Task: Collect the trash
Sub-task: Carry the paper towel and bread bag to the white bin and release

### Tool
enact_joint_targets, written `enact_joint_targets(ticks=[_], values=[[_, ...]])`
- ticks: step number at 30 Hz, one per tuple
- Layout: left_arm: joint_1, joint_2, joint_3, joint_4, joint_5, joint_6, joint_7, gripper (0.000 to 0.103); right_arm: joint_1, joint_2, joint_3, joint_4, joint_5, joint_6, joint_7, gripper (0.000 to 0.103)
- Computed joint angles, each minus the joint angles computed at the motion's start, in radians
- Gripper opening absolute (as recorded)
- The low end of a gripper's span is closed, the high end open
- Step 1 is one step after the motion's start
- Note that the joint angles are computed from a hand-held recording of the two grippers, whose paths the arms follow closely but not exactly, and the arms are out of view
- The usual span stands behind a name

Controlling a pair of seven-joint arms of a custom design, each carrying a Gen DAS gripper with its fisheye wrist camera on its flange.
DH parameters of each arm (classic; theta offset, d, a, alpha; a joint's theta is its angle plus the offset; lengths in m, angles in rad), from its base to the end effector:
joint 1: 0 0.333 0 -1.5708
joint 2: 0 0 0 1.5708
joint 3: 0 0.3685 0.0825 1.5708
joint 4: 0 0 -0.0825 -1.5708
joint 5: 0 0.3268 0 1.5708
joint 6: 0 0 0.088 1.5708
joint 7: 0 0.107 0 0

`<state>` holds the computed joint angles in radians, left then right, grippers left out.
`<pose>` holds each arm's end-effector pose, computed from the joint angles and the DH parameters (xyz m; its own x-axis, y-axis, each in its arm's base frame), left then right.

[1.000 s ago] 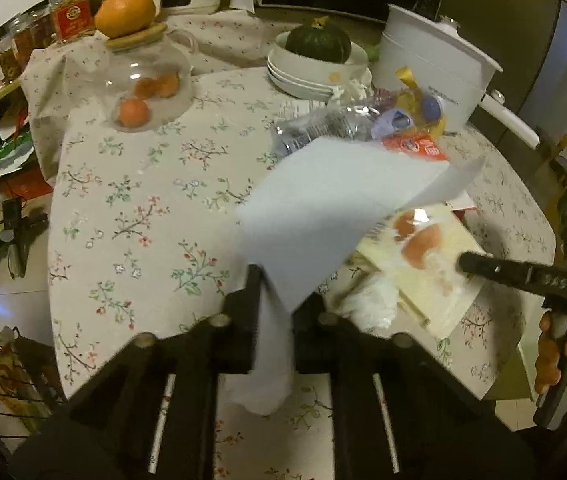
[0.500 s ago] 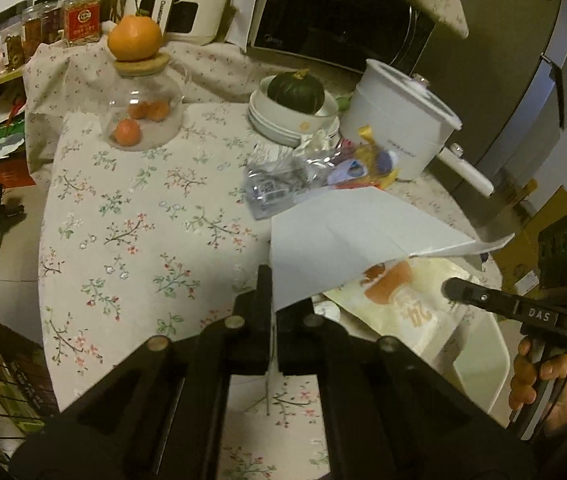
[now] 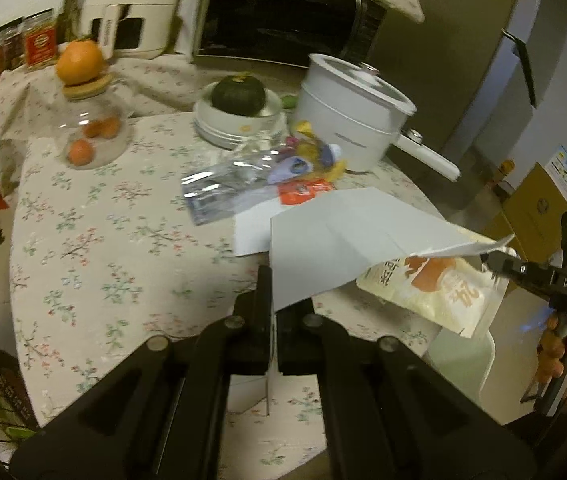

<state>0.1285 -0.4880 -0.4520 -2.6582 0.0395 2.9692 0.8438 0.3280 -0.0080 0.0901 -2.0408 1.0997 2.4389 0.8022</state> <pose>0.3373 -0.1456 0.5488 0.2170 -0.9396 0.2648 -0.6774 -0.3403 -0.6522 0.4858 0.2180 0.5678 0.5292 -0.6396 -0.5576 -0.8040 -0.1680 -0.5704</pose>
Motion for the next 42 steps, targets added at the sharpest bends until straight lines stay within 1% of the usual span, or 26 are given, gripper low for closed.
enact_joint_targets(ticks=[5,12,15,19,23,28,32,34,38,42], values=[[-0.006,0.05,-0.042,0.049,0.027,0.009,-0.004,0.002,-0.027,-0.05,-0.032,-0.044,-0.008,0.002,-0.004,0.005],[-0.006,0.133,-0.106,0.131,0.1,0.012,-0.047,0.002,-0.07,-0.113,-0.09,-0.1,-0.036,-0.004,-0.005,0.005],[-0.007,0.18,-0.137,0.176,0.154,0.008,-0.08,0.002,-0.089,-0.135,-0.112,-0.126,-0.071,0.0,0.012,0.005],[-0.023,0.248,-0.162,0.239,0.245,-0.007,-0.125,0.002,-0.122,-0.162,-0.148,-0.168,-0.123,0.004,0.035,0.005],[-0.058,0.333,-0.178,0.315,0.348,-0.033,-0.166,0.002,-0.161,-0.178,-0.183,-0.209,-0.188,0.002,0.055,0.005],[-0.12,0.43,-0.183,0.401,0.465,-0.082,-0.216,0.002,-0.208,-0.172,-0.216,-0.247,-0.262,0.005,0.09,0.005],[-0.189,0.508,-0.167,0.468,0.534,-0.13,-0.237,0.002,-0.251,-0.15,-0.233,-0.262,-0.32,0.005,0.123,0.005],[-0.224,0.539,-0.152,0.493,0.545,-0.15,-0.233,0.002,-0.27,-0.142,-0.232,-0.273,-0.369,0.02,0.149,0.005],[-0.295,0.603,-0.119,0.547,0.551,-0.192,-0.208,0.002,-0.296,-0.116,-0.23,-0.274,-0.446,0.01,0.21,0.005],[-0.364,0.652,-0.082,0.593,0.55,-0.23,-0.185,0.002,-0.308,-0.103,-0.225,-0.271,-0.472,0.006,0.229,0.007]])
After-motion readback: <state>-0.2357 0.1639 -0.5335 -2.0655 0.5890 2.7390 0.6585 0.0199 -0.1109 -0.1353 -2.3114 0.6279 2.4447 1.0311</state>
